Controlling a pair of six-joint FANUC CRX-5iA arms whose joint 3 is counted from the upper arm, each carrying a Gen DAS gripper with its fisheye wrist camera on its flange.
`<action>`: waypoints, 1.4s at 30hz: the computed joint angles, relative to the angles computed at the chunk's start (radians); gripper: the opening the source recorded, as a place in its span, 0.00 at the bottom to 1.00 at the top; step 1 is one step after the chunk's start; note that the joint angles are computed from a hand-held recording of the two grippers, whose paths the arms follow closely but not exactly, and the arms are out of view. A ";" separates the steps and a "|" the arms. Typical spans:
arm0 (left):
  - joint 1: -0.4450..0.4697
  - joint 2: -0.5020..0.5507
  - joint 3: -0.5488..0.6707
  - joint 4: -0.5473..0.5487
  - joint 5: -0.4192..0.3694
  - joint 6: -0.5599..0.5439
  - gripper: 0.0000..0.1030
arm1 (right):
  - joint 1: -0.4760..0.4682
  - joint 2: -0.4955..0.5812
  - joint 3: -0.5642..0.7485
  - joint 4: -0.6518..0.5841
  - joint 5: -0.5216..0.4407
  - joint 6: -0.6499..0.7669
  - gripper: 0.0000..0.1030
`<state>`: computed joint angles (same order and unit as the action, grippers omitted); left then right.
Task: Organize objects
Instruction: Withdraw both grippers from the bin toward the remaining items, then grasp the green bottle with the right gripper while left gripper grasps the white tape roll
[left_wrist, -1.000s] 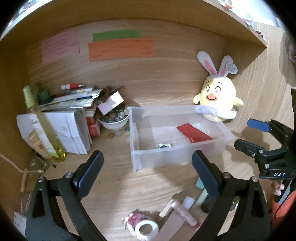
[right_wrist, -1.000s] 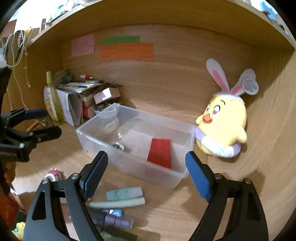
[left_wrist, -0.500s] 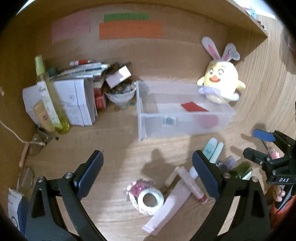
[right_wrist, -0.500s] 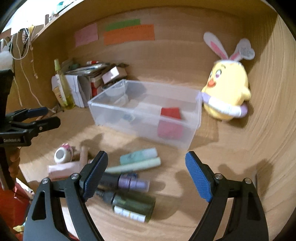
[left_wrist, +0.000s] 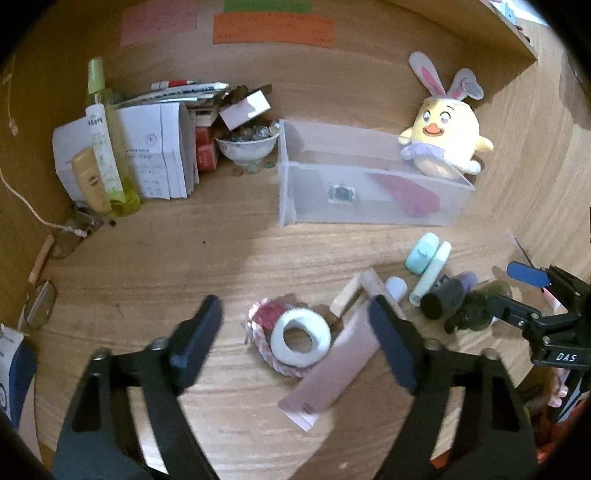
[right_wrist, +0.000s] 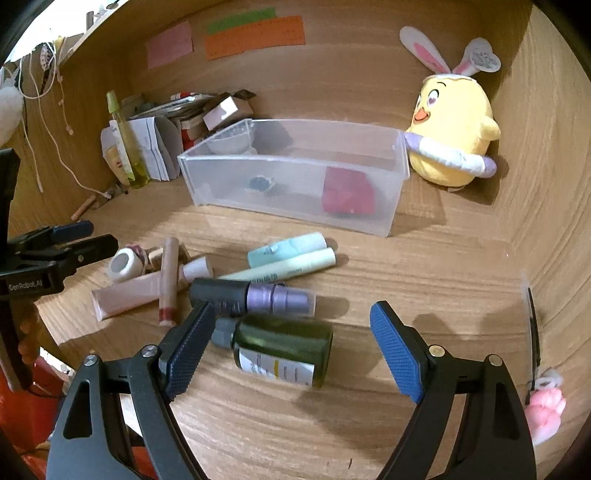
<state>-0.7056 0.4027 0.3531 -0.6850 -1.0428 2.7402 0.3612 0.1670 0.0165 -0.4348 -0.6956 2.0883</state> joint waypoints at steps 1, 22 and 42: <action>-0.002 0.000 -0.001 0.000 0.001 0.001 0.75 | 0.002 -0.002 -0.008 0.004 0.007 -0.002 0.81; 0.035 -0.006 -0.071 0.094 0.096 -0.004 0.50 | -0.020 0.012 -0.007 -0.068 -0.049 0.038 0.63; 0.010 -0.040 -0.075 0.008 0.100 0.064 0.38 | -0.029 -0.018 -0.033 -0.080 -0.004 0.054 0.52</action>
<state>-0.6960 0.3626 0.2785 -0.6770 -0.9431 2.8040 0.3318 0.1493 -0.0165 -0.5150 -0.6999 2.1423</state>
